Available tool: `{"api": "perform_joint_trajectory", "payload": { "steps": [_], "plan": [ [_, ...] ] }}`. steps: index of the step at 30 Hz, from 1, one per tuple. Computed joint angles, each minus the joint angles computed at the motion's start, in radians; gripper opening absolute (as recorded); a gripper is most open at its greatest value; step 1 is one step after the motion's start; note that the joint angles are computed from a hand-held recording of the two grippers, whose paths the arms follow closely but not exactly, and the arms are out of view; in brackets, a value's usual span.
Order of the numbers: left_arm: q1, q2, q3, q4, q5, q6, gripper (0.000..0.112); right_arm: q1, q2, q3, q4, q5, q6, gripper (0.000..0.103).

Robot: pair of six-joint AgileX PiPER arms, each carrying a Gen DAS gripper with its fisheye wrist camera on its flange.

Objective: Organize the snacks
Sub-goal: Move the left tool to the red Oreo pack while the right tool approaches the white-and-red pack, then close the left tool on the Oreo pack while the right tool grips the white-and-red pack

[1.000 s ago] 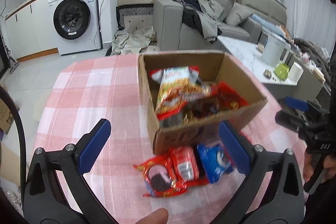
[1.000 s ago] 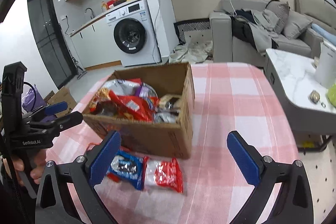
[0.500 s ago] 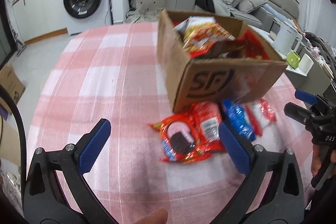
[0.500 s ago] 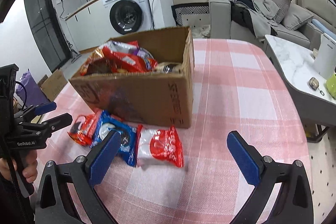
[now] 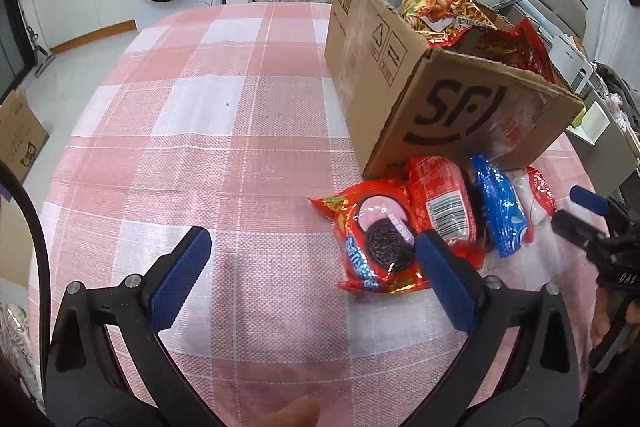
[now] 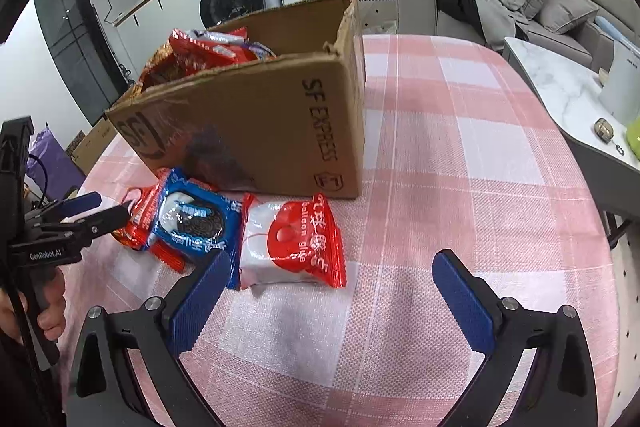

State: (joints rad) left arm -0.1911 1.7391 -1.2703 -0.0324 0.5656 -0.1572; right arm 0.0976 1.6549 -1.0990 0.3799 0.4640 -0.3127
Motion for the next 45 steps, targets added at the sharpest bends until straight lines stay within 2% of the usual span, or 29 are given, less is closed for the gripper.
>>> {"api": "perform_joint_trajectory", "payload": {
  "steps": [12,20,29,35,40,43,45],
  "plan": [
    [-0.019,0.068,-0.076,-0.014,0.033,0.023,0.102,0.012,0.054,-0.036,0.004,0.009,-0.007,0.103],
    [-0.004,0.072,-0.075,-0.037,0.034,0.052,0.102,0.044,0.090,-0.068,-0.176,-0.004,0.143,0.103],
    [0.010,0.066,-0.069,-0.044,0.044,0.071,0.102,0.019,0.090,-0.061,-0.132,0.014,0.083,0.103],
    [-0.006,0.086,-0.084,-0.047,0.059,0.079,0.102,0.044,0.096,-0.054,-0.113,-0.013,0.044,0.101],
    [-0.011,0.099,-0.092,-0.023,0.058,0.054,0.101,0.065,0.106,-0.061,-0.174,-0.032,0.085,0.085],
    [-0.011,0.100,-0.088,-0.003,0.052,0.038,0.096,0.062,0.101,-0.052,-0.152,-0.042,0.060,0.079],
    [-0.012,0.095,-0.082,0.002,0.043,0.043,0.088,0.066,0.093,-0.042,-0.165,-0.049,0.072,0.074]
  ]
}}
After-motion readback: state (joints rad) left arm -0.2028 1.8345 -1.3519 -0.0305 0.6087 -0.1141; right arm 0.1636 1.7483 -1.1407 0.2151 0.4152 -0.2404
